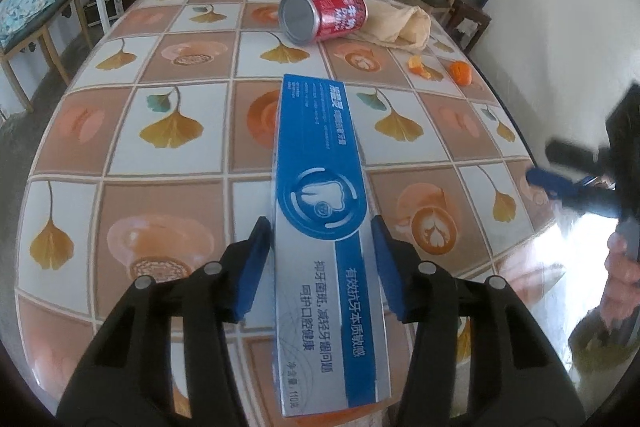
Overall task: Collect trash
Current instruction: 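Grasp the blue toothpaste box with the left tool, then grasp the red Drink Milk can with the right tool while the left tool holds the box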
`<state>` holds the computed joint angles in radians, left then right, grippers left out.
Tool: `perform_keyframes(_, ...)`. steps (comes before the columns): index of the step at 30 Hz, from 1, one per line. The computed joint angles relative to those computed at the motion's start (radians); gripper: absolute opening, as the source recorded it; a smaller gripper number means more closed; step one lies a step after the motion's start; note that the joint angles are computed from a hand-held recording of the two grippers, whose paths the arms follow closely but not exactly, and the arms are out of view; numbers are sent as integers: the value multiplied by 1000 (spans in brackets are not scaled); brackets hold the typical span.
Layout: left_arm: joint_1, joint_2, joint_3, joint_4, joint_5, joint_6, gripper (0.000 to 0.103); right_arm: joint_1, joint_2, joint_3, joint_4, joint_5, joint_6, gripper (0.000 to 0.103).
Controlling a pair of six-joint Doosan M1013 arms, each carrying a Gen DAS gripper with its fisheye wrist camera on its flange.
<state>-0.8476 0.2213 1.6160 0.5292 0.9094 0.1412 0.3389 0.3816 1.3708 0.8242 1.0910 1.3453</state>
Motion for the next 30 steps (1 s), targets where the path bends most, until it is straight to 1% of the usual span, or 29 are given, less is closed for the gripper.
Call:
perform_keyframes(1, -1, -4, 5, 6, 0, -8, 48, 10, 12, -26, -4, 8, 6, 67)
perform_keyframes(2, -2, -9, 11, 14, 0, -21, 48, 23, 33, -66, -5, 18, 19, 74)
perform_keyframes(4, -3, -22, 29, 32, -2, -57, 48, 40, 66, -125, -6, 30, 57, 77)
perform_keyframes(6, -3, -34, 46, 44, -6, -87, 48, 62, 127, -222, -7, 60, 132, 81)
perform_keyframes(7, -3, -39, 54, 49, -8, -101, 48, 70, 153, -263, -10, 70, 170, 81)
perform_keyframes(9, 1, -48, 69, 54, -11, -125, 48, 89, 228, -381, -24, 100, 263, 81)
perform_keyframes(11, 3, -57, 83, 58, -15, -145, 48, 105, 285, -472, -61, 116, 360, 81)
perform_keyframes(14, 6, -71, 106, 66, -32, -178, 48, 137, 393, -655, -193, 162, 567, 81)
perform_keyframes(17, 8, -82, 123, 74, -52, -203, 48, 159, 473, -794, -286, 218, 678, 81)
perform_keyframes(19, 9, -84, 127, 75, -60, -205, 48, 170, 503, -844, -330, 229, 745, 82)
perform_keyframes(21, 10, -87, 131, 77, -68, -207, 48, 175, 528, -881, -340, 243, 794, 82)
perform_keyframes(23, 8, -89, 136, 83, -75, -217, 48, 179, 538, -893, -355, 243, 819, 82)
perform_keyframes(26, 6, -90, 139, 92, -78, -223, 48, 186, 567, -943, -388, 276, 864, 82)
perform_keyframes(27, 5, -90, 140, 94, -80, -227, 48, 186, 569, -942, -395, 274, 874, 81)
perform_keyframes(29, 3, -90, 140, 100, -79, -238, 48, 186, 584, -969, -394, 282, 864, 72)
perform_keyframes(30, 2, -90, 141, 103, -80, -243, 48, 184, 593, -983, -386, 289, 845, 72)
